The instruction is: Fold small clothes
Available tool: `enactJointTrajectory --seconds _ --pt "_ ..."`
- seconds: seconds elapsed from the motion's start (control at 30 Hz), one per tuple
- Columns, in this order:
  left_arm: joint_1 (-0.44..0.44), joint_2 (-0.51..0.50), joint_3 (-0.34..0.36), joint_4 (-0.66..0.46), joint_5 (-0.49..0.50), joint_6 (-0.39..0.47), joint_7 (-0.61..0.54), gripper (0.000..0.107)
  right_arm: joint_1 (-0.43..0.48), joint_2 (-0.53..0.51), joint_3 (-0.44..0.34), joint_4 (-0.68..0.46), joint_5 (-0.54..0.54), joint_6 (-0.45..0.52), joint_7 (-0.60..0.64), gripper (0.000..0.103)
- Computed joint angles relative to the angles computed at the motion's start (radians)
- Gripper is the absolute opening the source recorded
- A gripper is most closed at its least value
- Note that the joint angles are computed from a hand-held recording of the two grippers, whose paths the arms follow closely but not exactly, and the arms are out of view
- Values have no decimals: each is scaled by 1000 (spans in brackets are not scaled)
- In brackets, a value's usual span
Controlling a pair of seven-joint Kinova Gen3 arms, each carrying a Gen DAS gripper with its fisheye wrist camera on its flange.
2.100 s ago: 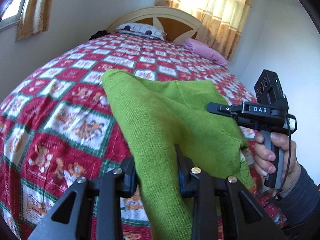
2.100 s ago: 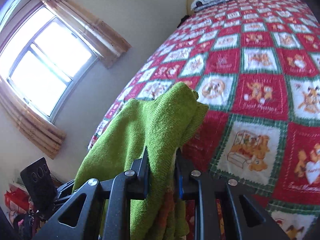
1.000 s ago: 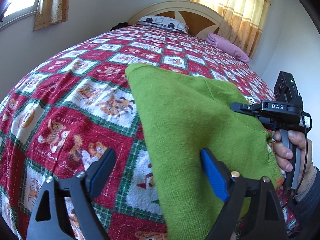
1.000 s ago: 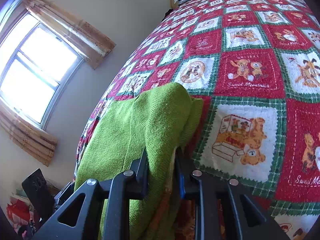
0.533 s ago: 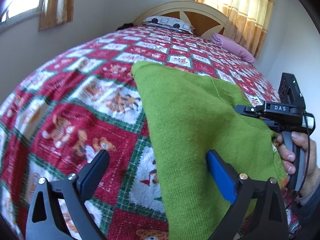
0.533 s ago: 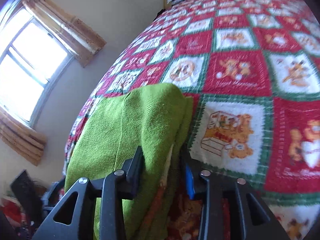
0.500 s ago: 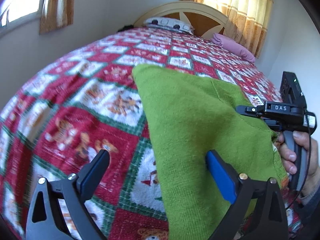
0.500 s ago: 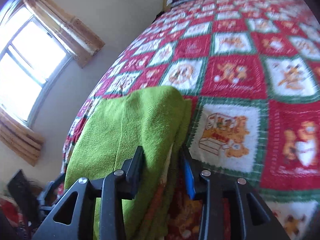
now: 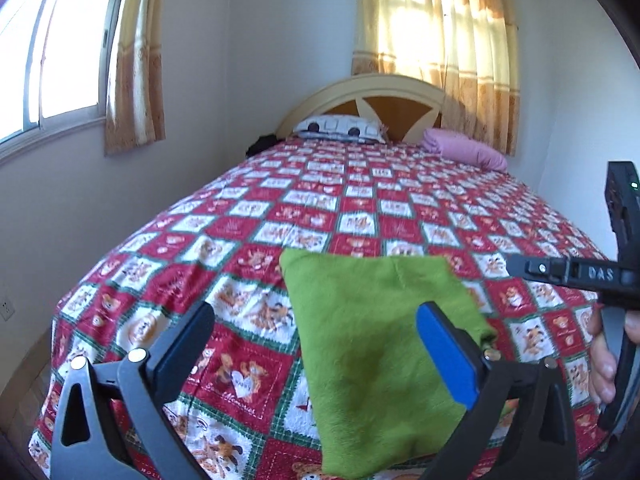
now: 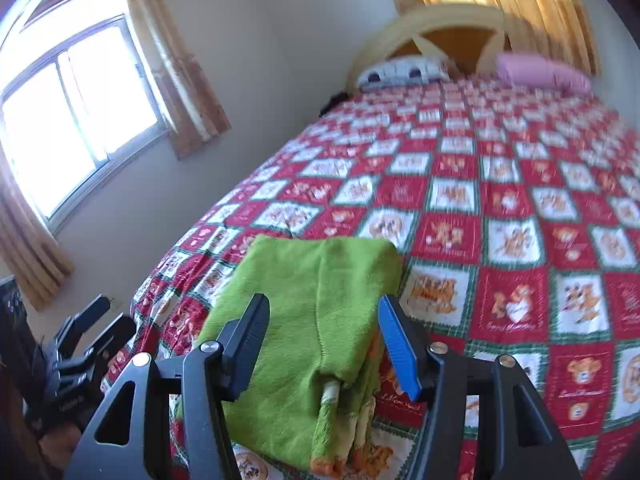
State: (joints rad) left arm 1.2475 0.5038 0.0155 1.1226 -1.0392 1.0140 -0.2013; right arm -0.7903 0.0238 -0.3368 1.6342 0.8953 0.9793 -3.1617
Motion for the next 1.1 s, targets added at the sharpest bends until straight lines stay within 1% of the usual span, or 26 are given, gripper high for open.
enactJointTrajectory --seconds 0.13,0.23,0.43,0.73,1.1 --pt "28 -9 -10 8 -45 13 34 103 -61 8 -39 -16 97 111 -35 61" --pt "34 -12 -6 11 -67 20 47 103 -93 10 -47 -18 130 157 -46 61" --pt "31 -5 5 0 -70 35 52 103 -107 3 -48 -7 139 159 -67 61" --pt "33 2 7 -9 -57 42 41 103 -115 13 -45 -9 141 149 -66 61" --pt "31 0 4 -7 -48 37 36 103 -136 18 -45 -11 152 159 -71 62"
